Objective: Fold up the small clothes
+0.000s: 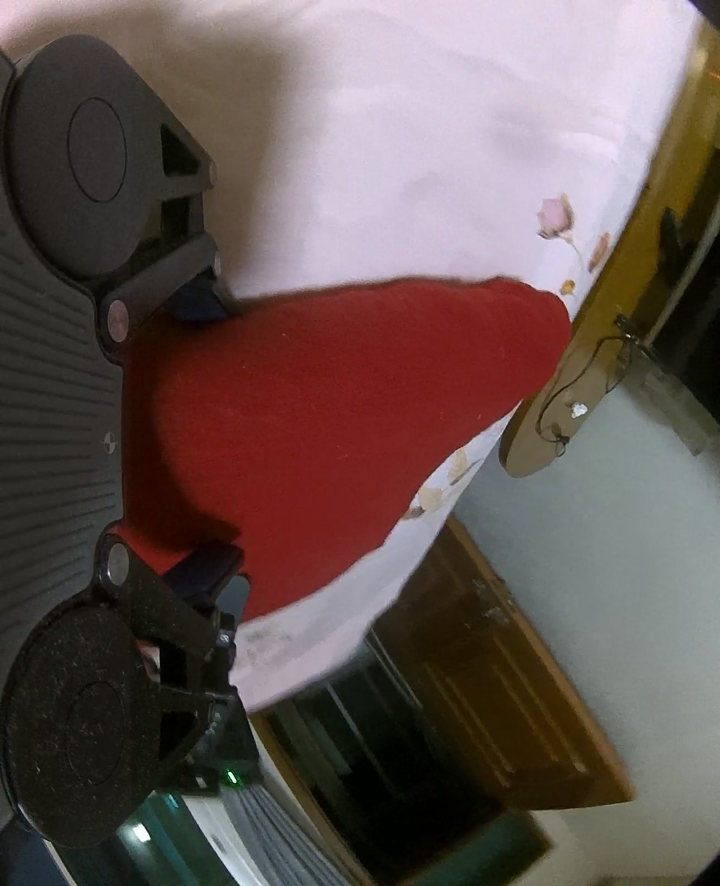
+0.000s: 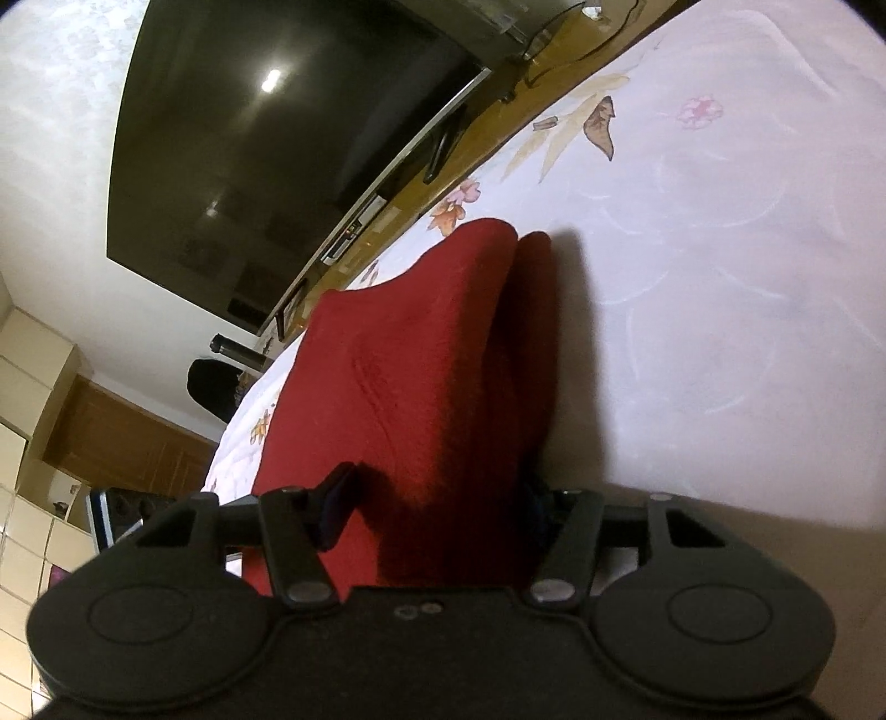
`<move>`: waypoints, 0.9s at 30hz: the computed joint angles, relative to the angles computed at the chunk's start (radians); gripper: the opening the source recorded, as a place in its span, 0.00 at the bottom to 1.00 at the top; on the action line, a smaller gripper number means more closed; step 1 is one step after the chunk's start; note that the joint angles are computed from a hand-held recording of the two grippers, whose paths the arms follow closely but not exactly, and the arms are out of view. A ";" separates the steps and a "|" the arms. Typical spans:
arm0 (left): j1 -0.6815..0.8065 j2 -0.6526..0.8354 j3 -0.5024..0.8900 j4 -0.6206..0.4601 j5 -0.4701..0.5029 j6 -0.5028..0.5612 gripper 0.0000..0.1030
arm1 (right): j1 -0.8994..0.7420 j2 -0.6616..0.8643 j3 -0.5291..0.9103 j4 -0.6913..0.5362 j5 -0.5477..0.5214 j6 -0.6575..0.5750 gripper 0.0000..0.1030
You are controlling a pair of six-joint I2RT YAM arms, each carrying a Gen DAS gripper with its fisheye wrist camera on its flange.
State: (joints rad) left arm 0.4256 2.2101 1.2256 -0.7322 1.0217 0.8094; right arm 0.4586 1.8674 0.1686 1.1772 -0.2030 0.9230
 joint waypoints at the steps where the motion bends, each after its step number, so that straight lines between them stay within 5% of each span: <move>1: -0.007 -0.024 -0.032 0.051 -0.010 -0.019 0.67 | 0.002 0.002 -0.008 0.009 0.006 0.000 0.47; 19: -0.025 -0.051 -0.059 0.121 -0.005 -0.009 0.61 | 0.086 0.000 0.001 0.005 0.136 0.019 0.43; 27: -0.005 -0.038 -0.017 0.029 0.019 0.077 0.50 | 0.154 -0.113 0.008 -0.115 0.225 0.040 0.41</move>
State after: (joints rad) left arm 0.4208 2.1720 1.2082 -0.7034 1.0407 0.8861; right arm 0.6127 1.7549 0.1766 1.0619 0.0222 0.9633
